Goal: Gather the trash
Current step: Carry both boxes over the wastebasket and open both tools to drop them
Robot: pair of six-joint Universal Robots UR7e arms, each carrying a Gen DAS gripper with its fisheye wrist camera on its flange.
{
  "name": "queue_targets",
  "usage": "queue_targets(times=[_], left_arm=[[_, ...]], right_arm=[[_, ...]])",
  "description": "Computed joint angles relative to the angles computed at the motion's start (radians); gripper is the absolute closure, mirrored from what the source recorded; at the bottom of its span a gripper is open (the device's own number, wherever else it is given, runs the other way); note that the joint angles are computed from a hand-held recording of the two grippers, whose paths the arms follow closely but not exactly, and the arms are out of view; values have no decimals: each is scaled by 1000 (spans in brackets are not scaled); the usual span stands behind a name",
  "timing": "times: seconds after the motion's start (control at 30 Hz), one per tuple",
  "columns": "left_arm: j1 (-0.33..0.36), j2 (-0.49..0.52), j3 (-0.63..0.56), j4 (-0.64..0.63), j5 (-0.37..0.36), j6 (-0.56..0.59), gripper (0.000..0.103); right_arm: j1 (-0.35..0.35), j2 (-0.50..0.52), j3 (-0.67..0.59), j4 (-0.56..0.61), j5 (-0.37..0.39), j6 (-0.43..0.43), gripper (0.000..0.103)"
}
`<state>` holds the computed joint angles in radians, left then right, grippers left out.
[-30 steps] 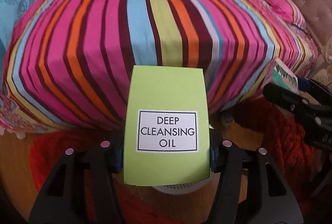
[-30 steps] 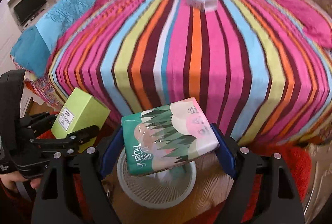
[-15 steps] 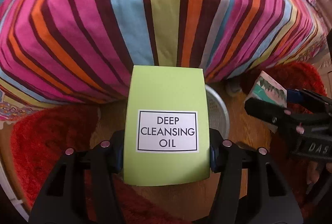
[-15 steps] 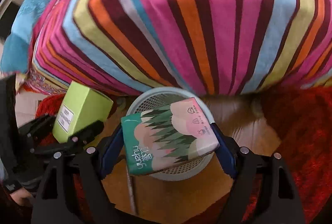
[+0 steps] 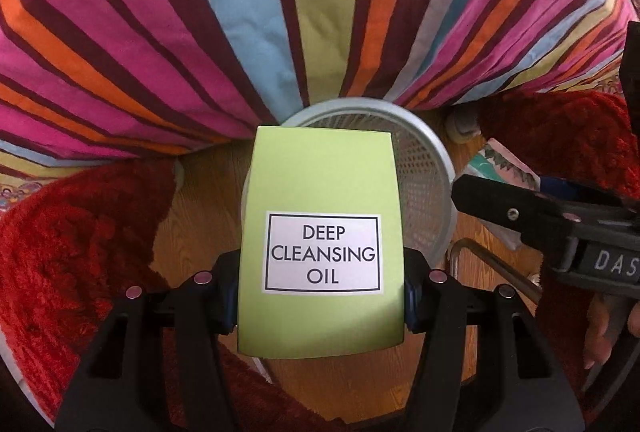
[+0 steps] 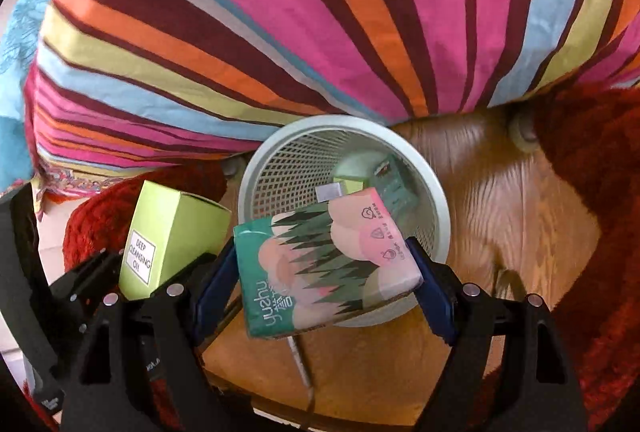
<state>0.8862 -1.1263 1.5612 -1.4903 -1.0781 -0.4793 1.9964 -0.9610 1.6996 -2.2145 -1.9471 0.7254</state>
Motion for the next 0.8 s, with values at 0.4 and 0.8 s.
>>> queue_targets(times=[0.4, 0.8], left_arm=[[27, 58, -48, 88, -53, -31, 46], [42, 83, -72, 134, -60, -83, 22]], right_arm=[[-45, 25, 5, 16, 57, 52, 27], [-68, 48, -1, 40, 95, 51, 8]])
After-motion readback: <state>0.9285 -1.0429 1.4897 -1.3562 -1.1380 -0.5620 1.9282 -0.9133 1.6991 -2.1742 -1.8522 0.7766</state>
